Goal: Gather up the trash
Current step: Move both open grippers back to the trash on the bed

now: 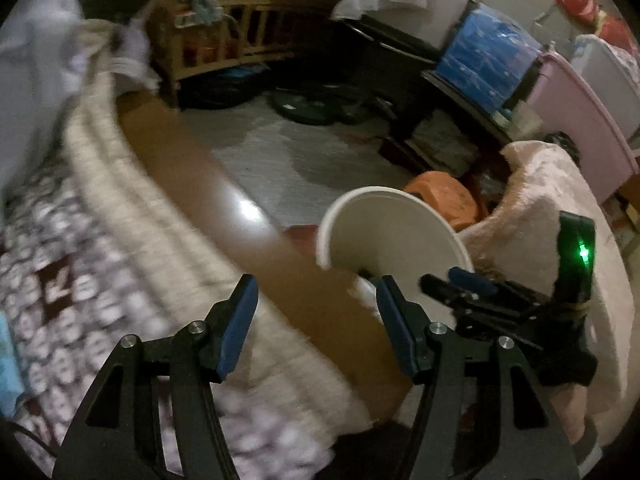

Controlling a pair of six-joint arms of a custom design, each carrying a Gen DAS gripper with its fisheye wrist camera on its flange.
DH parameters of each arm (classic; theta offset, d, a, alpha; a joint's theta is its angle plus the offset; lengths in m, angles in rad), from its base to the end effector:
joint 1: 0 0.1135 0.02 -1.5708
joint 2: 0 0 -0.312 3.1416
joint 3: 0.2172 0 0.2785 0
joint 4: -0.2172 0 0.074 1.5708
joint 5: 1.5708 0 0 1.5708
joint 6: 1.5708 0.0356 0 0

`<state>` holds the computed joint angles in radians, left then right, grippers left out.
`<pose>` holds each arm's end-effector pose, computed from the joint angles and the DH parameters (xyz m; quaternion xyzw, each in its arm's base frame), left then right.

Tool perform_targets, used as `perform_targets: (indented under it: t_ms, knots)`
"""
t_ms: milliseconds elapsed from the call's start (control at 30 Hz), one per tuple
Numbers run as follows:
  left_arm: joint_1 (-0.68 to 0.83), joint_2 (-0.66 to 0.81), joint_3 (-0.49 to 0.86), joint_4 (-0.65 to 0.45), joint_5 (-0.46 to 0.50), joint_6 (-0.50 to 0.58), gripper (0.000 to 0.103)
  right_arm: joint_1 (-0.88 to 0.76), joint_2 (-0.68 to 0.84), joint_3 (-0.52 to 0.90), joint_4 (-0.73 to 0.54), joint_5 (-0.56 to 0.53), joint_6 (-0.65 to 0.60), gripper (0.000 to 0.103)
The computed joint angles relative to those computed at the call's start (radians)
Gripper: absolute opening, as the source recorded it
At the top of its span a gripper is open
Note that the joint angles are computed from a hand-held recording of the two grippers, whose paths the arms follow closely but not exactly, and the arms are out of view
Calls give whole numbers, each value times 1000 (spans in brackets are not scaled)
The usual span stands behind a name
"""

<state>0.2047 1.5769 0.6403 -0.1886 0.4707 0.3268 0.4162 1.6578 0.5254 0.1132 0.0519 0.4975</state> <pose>0.2745 0.0405 0.1466 0.1093 0.9435 -0.1630 0.2671 0.2516 0.1092 0.1103 0.0462 0.9608 0.0977 0.2553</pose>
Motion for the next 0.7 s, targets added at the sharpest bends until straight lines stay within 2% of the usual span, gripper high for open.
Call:
perform_targets:
  t_ms: [200,300,400,700]
  knots:
    - [177,-51,-42,19,-43,80,60,117,0,56,-38,50,27,49]
    - [276,-57,-45,8,-34,129,60,184,7,99,-62,72,43,50]
    - [380,-57,-46,-2,-30,186,60,247,18,139,-70,79,60,55]
    - [716,28,62,-104,14,390,60,458,179,369,-128,57,54,58]
